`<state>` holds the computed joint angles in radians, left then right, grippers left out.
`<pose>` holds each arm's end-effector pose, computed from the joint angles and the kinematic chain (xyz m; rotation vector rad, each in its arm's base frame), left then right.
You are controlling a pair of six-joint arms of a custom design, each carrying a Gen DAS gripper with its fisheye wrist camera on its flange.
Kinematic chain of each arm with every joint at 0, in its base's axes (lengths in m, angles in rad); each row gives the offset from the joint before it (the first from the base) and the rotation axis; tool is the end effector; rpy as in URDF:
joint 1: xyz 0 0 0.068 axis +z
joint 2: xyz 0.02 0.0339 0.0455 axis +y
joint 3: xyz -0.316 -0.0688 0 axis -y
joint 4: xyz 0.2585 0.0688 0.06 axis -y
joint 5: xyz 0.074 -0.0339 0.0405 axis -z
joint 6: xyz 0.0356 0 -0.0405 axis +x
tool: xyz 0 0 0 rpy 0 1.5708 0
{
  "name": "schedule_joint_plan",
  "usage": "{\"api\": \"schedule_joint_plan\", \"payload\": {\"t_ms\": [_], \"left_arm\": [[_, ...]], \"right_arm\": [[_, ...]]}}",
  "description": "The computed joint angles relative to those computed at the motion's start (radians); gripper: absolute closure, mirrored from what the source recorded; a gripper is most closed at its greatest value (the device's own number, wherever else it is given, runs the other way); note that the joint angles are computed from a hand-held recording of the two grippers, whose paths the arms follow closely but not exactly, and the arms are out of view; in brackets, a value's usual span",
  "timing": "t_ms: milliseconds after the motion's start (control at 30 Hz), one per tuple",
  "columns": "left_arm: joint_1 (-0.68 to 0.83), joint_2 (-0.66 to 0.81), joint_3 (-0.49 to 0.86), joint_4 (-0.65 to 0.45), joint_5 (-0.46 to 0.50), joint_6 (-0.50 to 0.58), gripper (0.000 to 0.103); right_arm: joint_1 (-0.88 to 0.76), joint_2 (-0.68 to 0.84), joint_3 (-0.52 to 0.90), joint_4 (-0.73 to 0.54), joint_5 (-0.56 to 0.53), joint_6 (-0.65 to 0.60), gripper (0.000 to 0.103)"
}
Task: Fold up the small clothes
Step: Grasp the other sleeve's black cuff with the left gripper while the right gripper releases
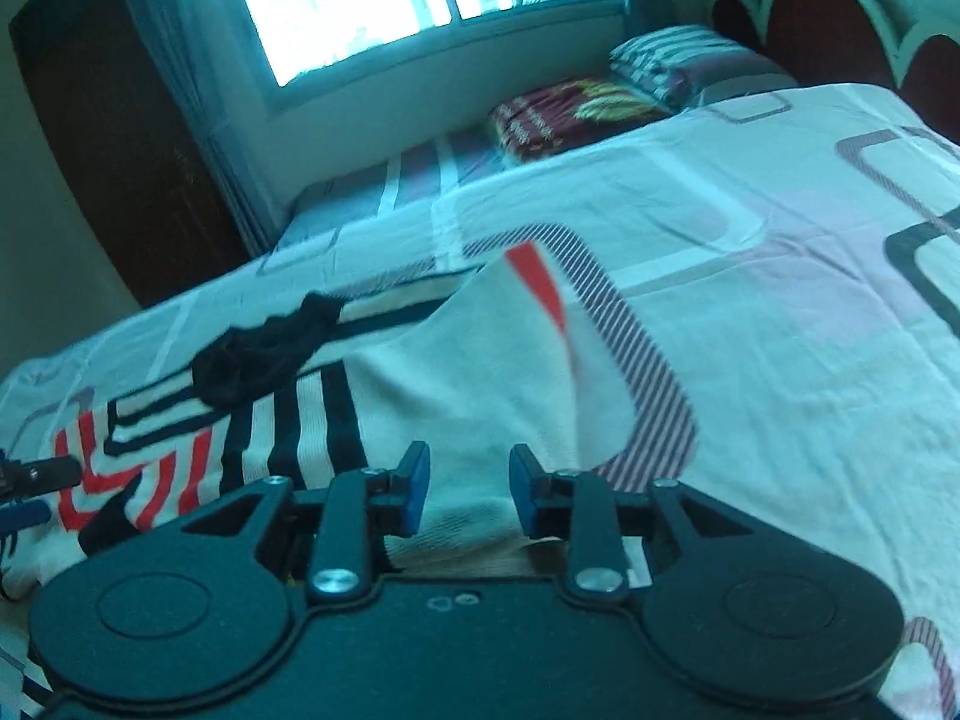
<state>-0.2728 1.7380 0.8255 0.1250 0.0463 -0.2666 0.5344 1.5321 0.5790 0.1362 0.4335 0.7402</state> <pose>0.3419 -0.0974 0.1797 0.0301 2.3796 -0.3150 0.2479 0.1293 0.1758 0.4336 2.2561 0.1341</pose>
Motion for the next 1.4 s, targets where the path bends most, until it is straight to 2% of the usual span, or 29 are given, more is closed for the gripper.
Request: {"api": "schedule_joint_plan", "payload": {"t_ms": [67,100,133,167,233,300,500,567,600,700,767,833,900,1000,1167,1400], "left_arm": [[-0.012,0.081,0.042,-0.053,-0.053,0.011,0.01],[-0.003,0.085,0.02,-0.021,-0.034,0.014,0.01],[-0.001,0.069,-0.004,0.006,-0.04,0.033,0.01],[-0.001,0.06,0.004,-0.024,-0.044,0.039,0.01],[0.013,0.024,-0.008,-0.024,-0.022,0.007,0.01],[0.02,0.006,0.0,-0.033,-0.03,-0.017,0.01],[0.008,0.114,0.082,-0.055,-0.052,-0.03,0.01],[-0.013,0.132,0.053,0.016,-0.098,-0.008,0.009],[-0.024,0.131,0.057,0.003,-0.115,0.006,0.009],[-0.005,0.068,0.04,-0.039,-0.082,-0.031,0.009],[0.024,0.011,0.003,-0.052,-0.07,-0.05,0.009],[0.074,-0.054,-0.048,-0.066,-0.058,-0.068,0.009],[0.143,-0.104,-0.091,-0.089,-0.018,-0.058,0.009],[0.232,-0.16,-0.131,-0.138,-0.037,-0.037,0.009],[0.486,-0.235,-0.19,-0.152,0.047,0.023,0.009],[0.804,-0.177,-0.158,-0.166,0.19,0.074,0.009]], "right_arm": [[-0.026,0.054,0.021,-0.057,-0.032,-0.008,0.076],[-0.038,0.047,-0.021,0.008,-0.045,-0.01,0.082],[-0.049,0.03,-0.039,0.018,-0.065,-0.009,0.084],[-0.06,0.013,-0.035,0.002,-0.084,-0.007,0.084],[-0.075,-0.009,-0.029,0.022,-0.091,-0.02,0.073],[-0.096,0.011,0.012,0.021,-0.071,-0.062,0.071],[-0.19,0.16,0.122,0.095,-0.105,-0.178,0.072],[-0.203,0.239,0.174,0.064,-0.096,-0.221,0.073],[-0.209,0.249,0.154,0.118,-0.092,-0.227,0.074],[-0.194,0.205,0.174,0.032,-0.092,-0.199,0.073],[-0.156,0.135,0.123,0.062,-0.123,-0.156,0.068],[-0.088,0.094,0.1,0.063,-0.126,-0.129,0.058],[-0.009,0.082,0.098,0.059,-0.118,-0.122,0.054],[0.096,0.11,0.137,0.051,-0.109,-0.08,0.054],[0.212,0.214,0.279,0.0,-0.097,-0.056,0.054],[0.32,0.345,0.453,-0.056,-0.095,-0.021,0.054]]}}
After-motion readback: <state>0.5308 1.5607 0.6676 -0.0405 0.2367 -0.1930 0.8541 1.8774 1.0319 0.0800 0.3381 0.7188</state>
